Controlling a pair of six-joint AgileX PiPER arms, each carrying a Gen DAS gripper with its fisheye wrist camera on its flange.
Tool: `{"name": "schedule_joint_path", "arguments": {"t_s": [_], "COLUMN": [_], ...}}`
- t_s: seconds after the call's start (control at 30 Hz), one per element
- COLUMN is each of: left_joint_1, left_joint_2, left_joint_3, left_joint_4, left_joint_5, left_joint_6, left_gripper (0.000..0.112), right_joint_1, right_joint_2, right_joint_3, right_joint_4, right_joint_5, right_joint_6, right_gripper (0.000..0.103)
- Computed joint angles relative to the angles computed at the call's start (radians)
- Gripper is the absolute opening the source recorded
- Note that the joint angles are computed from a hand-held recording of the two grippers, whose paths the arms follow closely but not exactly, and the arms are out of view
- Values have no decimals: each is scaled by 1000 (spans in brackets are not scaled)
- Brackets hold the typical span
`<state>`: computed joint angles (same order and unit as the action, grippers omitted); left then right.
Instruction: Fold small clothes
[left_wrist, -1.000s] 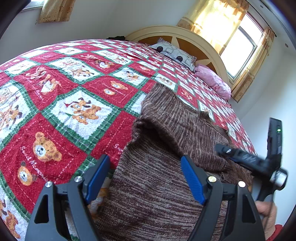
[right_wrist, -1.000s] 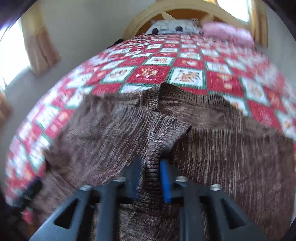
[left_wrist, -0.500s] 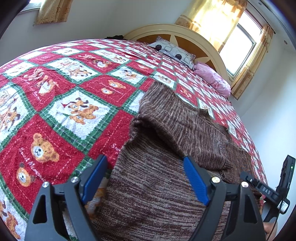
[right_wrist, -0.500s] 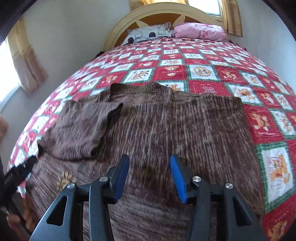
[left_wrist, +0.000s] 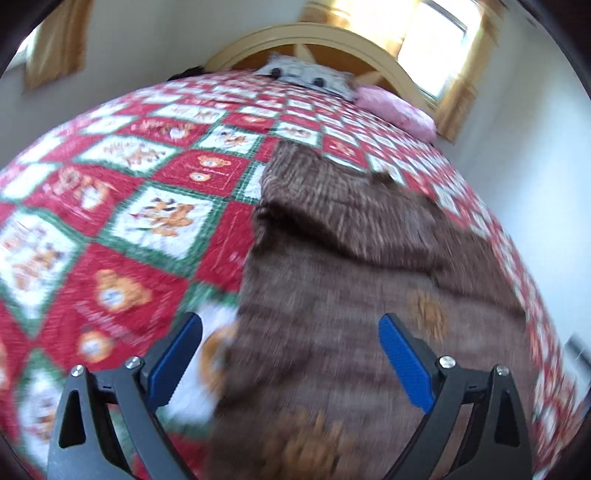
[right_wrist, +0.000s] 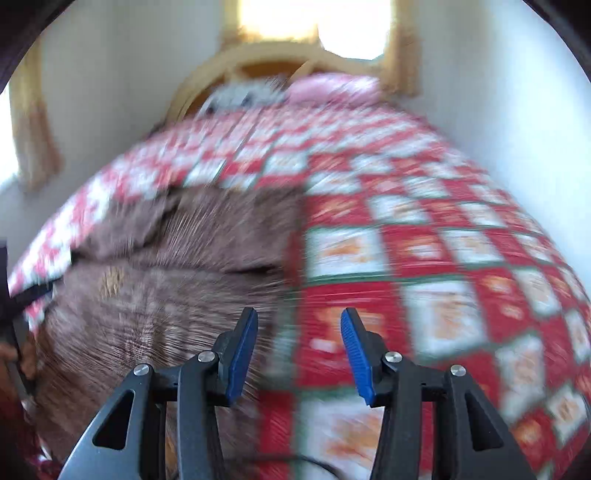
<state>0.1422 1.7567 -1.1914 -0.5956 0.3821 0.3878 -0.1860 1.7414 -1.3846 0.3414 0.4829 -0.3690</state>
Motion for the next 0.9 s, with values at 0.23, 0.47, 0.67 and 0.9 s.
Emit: {"name": "schedule_joint_path", "arguments": {"t_s": [0.23, 0.47, 0.67, 0.9], "left_joint_1": [149, 290, 291, 282], "left_joint_2": [-286, -408, -420, -435], "left_joint_3": [279, 464, 549, 581], "left_joint_4": [-186, -268, -313, -383], "left_joint_5": [109, 284, 338, 340], "left_joint_6": [456, 645, 723, 778], "left_gripper": [99, 99, 99, 95], "right_joint_1": [-436, -594, -495, -428], "right_joint_2": [-353, -413, -491, -437], "right_joint_3": [197, 209, 398, 582], "right_joint_4": [634, 680, 537, 537], "right_joint_5": [254, 618, 603, 496], "right_joint_6": [-574, -639, -663, -726], "right_gripper": [48, 53, 52, 52]}}
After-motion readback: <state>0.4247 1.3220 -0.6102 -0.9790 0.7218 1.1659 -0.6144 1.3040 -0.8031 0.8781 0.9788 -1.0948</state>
